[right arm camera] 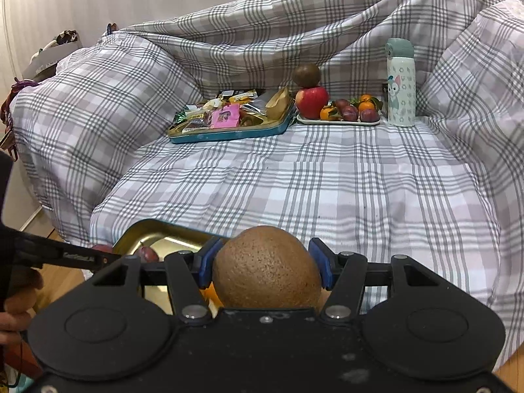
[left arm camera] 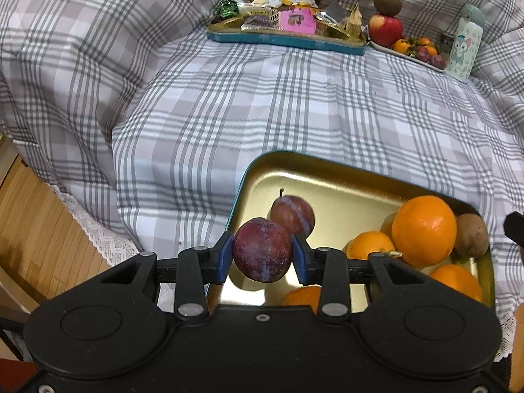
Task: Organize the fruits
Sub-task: 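Carry the plum and kiwi over the gold tray with both tools, then lower the plum into the tray beside the other plum and open the left tool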
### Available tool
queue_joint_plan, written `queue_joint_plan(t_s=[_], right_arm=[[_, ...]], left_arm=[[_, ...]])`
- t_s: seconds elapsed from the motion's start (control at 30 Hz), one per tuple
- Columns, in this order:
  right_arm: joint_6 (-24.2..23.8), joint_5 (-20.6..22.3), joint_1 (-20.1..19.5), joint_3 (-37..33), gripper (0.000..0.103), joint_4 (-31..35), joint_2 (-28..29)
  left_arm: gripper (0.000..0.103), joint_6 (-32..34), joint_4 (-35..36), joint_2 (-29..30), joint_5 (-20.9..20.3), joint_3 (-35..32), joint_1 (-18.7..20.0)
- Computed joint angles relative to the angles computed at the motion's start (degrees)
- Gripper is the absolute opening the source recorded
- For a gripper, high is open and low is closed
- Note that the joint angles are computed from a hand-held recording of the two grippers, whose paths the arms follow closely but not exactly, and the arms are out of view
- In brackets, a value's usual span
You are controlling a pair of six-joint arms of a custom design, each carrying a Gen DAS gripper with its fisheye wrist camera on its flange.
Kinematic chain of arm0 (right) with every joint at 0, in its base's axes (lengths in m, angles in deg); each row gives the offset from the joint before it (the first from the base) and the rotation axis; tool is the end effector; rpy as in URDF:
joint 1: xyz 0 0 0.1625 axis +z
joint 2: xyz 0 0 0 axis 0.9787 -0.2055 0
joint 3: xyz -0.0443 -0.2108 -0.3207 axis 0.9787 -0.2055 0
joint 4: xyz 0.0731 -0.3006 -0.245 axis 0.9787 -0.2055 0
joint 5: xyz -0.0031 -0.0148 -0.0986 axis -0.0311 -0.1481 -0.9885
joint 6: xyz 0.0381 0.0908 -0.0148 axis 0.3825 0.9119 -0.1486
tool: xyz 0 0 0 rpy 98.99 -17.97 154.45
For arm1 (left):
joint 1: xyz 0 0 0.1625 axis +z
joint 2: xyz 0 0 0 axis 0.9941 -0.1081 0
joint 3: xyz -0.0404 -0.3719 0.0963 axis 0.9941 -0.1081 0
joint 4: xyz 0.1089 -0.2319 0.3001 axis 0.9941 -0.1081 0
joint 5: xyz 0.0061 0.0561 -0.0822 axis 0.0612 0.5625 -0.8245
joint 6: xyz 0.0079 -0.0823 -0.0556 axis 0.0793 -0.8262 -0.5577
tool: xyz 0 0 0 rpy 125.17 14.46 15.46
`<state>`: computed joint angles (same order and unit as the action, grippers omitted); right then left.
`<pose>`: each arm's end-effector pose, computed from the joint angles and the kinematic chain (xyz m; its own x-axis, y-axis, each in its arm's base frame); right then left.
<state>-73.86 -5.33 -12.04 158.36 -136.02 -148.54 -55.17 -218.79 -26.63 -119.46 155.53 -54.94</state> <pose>-0.0143 -0.3847 0.2597 -0.7826 -0.3234 0.5319 -0.5902 0.6571 -0.4689 -0.2783 -0.3939 -0.0508 -0.6935 -0.2479 -0.6765 0.2138 0.8259 -0.5218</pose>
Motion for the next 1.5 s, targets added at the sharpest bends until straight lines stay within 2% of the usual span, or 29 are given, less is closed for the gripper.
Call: queue_joint_plan(t_s=[0.27, 0.5, 0.97, 1.23, 1.5], right_arm=[[-1.6, 1.6, -2.2, 3.3, 0.060, 1.2, -4.2], [-0.7, 1.5, -3.2, 3.7, 0.060, 1.3, -5.0], [6.2, -3.2, -3.7, 1.1, 0.060, -4.1, -2.1], [6.8, -4.8, -3.1, 0.5, 0.060, -5.4, 0.1], [6.9, -6.8, -2.2, 0.0, 0.060, -8.6, 4.5]], left_arm=[[0.046, 0.3, -2.4, 0.5, -1.5, 1.4, 0.6], [0.046, 1.8, -5.1, 1.4, -1.9, 1.6, 1.5], [0.047, 5.9, -8.1, 3.6, -1.8, 0.2, 2.4], [0.047, 4.5, -7.2, 2.9, 0.3, 0.1, 1.2], [0.047, 2.0, -4.3, 2.9, -0.1, 0.0, -1.1]])
